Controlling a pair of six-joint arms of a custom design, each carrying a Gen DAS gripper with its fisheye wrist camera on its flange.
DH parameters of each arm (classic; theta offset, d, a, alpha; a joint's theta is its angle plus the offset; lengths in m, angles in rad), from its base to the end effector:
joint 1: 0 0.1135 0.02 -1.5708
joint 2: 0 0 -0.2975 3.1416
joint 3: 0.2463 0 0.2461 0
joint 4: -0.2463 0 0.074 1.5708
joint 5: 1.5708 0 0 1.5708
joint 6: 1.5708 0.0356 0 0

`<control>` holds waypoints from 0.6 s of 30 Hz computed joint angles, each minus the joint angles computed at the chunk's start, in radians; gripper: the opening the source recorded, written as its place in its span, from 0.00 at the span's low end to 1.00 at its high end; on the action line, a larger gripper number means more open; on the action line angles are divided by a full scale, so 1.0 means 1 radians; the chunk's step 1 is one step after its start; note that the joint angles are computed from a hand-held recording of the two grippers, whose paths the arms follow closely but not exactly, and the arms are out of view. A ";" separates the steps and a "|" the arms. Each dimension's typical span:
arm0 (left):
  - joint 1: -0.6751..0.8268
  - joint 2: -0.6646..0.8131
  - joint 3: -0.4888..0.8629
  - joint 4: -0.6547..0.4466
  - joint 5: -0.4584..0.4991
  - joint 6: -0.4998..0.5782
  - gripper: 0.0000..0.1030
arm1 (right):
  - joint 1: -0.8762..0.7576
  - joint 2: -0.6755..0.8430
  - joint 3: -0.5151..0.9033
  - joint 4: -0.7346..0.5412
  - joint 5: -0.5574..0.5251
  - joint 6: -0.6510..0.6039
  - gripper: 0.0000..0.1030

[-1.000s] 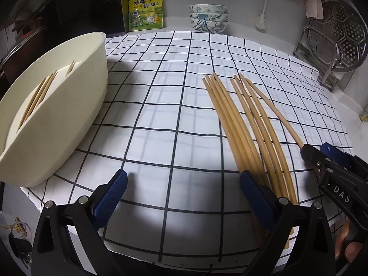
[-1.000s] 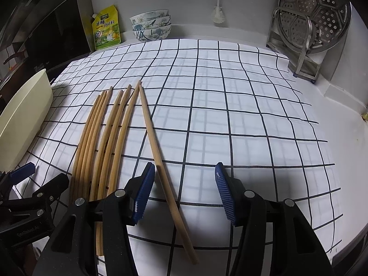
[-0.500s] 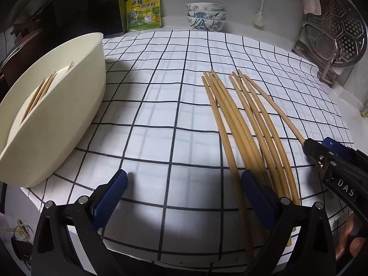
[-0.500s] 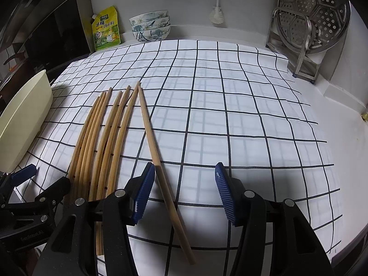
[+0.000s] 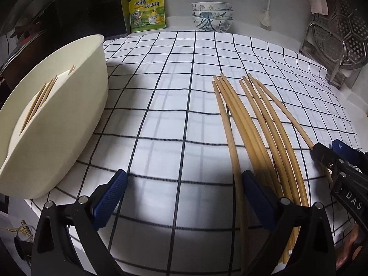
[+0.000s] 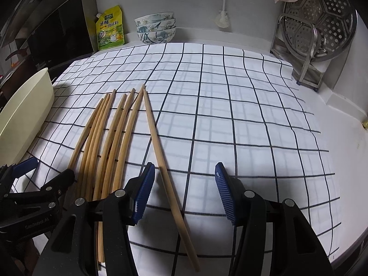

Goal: Organize utensils
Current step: 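Close the right tool on one wooden chopstick and lift it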

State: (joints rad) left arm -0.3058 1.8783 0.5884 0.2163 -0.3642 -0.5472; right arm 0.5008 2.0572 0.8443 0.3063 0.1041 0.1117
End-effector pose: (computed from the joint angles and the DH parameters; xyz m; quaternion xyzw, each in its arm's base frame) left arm 0.2756 -0.0737 0.0901 -0.1590 0.9409 0.0597 0.2929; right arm 0.3231 0.1726 0.0878 -0.1659 0.9295 0.0513 0.3253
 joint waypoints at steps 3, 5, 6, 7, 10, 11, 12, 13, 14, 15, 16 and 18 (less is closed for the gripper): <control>0.009 0.008 0.001 0.019 0.007 0.011 0.93 | 0.009 0.020 0.031 -0.018 0.023 -0.012 0.51; 0.012 0.010 -0.001 0.033 0.012 0.018 0.92 | 0.012 0.037 0.057 -0.037 0.023 -0.015 0.51; 0.011 0.012 0.001 0.036 0.012 0.019 0.89 | 0.014 0.049 0.073 -0.051 0.020 -0.017 0.51; 0.010 0.012 0.002 0.038 0.013 0.022 0.88 | 0.015 0.052 0.075 -0.044 0.016 -0.016 0.51; 0.004 0.009 0.011 0.031 0.014 0.028 0.77 | 0.022 0.065 0.093 -0.047 0.005 -0.011 0.46; 0.001 0.007 0.013 0.029 0.014 0.028 0.71 | 0.025 0.066 0.097 -0.048 0.000 -0.010 0.41; -0.001 0.006 0.014 0.030 0.013 0.028 0.65 | 0.028 0.068 0.100 -0.049 0.000 -0.013 0.35; -0.005 0.005 0.016 0.030 0.013 0.027 0.63 | 0.032 0.069 0.103 -0.049 0.000 -0.018 0.32; -0.006 0.003 0.012 0.033 0.013 0.029 0.58 | 0.037 0.069 0.103 -0.048 -0.001 -0.020 0.24; -0.007 0.001 0.011 0.035 0.015 0.032 0.50 | 0.043 0.069 0.105 -0.048 0.000 -0.024 0.15; -0.006 -0.001 0.011 0.034 0.018 0.034 0.46 | 0.048 0.069 0.106 -0.050 0.005 -0.028 0.11; -0.003 -0.006 0.013 0.029 0.030 0.041 0.27 | 0.053 0.068 0.105 -0.051 0.012 -0.033 0.07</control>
